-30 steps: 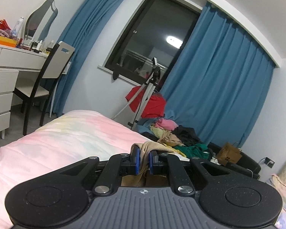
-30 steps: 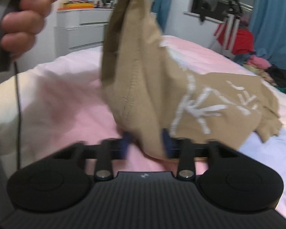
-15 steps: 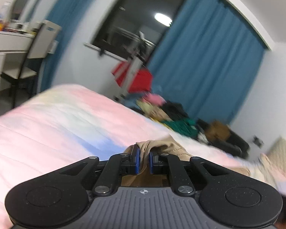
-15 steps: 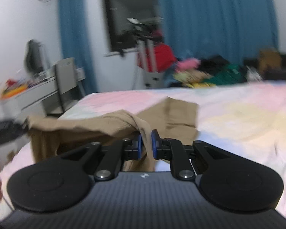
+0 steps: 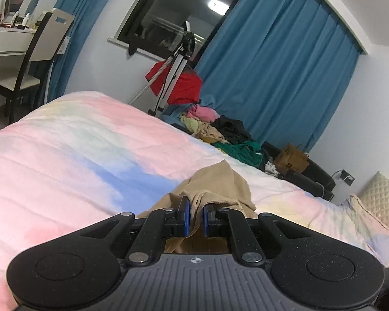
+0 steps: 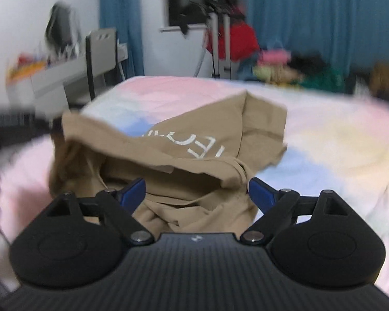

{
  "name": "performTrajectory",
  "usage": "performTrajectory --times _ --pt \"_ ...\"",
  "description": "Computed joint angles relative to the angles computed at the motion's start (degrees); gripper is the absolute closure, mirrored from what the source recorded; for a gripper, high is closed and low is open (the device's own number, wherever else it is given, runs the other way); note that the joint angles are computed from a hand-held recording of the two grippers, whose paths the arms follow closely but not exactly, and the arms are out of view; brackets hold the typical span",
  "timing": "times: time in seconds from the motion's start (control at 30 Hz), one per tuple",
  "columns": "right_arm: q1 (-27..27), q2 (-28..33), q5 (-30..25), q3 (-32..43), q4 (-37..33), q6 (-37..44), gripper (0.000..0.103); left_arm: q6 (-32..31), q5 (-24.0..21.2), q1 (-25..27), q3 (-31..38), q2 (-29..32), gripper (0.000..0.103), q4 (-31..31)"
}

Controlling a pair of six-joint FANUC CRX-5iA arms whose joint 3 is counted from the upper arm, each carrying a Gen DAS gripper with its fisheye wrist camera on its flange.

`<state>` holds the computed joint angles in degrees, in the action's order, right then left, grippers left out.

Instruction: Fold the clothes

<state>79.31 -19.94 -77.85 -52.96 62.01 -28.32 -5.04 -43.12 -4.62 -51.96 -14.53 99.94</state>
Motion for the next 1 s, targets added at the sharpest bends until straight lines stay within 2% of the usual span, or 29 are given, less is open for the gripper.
performTrajectory --times 0.1,0.23,0.33,0.43,0.53,0.6,0.67,0.77,0.83,0.9,0.97,1.0 --pt "-2.65 4.21 -2.07 1.45 1.43 2.46 0.015 -0.51 -0.76 -0.1 -0.27 -0.71 0.093 1.02" --pt "-6.96 3.42 -1.89 -0.64 5.97 -9.49 0.015 -1.34 -3.22 0.58 -0.68 -1.25 0.093 1.85" --pt "-8.99 0.76 -2.17 -2.23 4.95 -19.35 0.015 -4.11 -5.76 0.27 -1.75 -1.81 0.093 4.38" --pt "-6.81 -3.76 -4.4 -3.26 -1.51 -24.58 0.015 -8.48 -8.4 -1.15 -3.5 -2.86 0.093 9.04" --pt "-2.09 -9.72 -6.71 -5.05 -6.66 -29.31 0.015 -10.28 -10.69 -1.21 -4.19 -3.47 0.093 9.74" --pt "1.09 -13.61 -7.86 -5.45 -9.03 -29.42 0.015 -10.61 -10.8 -1.5 -4.5 -3.8 0.093 10.13" --pt "2.44 -14.91 -8.17 -4.38 -10.46 -23.41 0.015 -10.38 -10.38 -1.67 -4.74 -4.26 0.093 10.82" --pt "4.56 -13.59 -10.26 -2.48 -11.24 -12.84 0.015 -9.42 -10.11 -1.43 -4.97 -4.83 0.093 11.52" --pt "4.48 -10.04 -11.55 -0.71 -11.34 -7.69 0.015 -7.96 -11.39 0.26 -5.08 -5.01 0.093 10.38" --pt "3.94 -6.91 -11.66 -0.37 -10.0 -9.06 0.015 -6.87 -12.62 2.34 -5.38 -5.65 0.093 8.62" --pt "2.53 -5.88 -7.53 -2.87 -5.02 -15.46 0.015 -6.12 -13.29 3.61 -5.45 -6.02 0.093 7.52" --pt "1.45 -6.39 -3.92 -5.03 -1.23 -19.33 0.024 -5.67 -13.41 4.06 -5.29 -6.01 0.093 7.1"
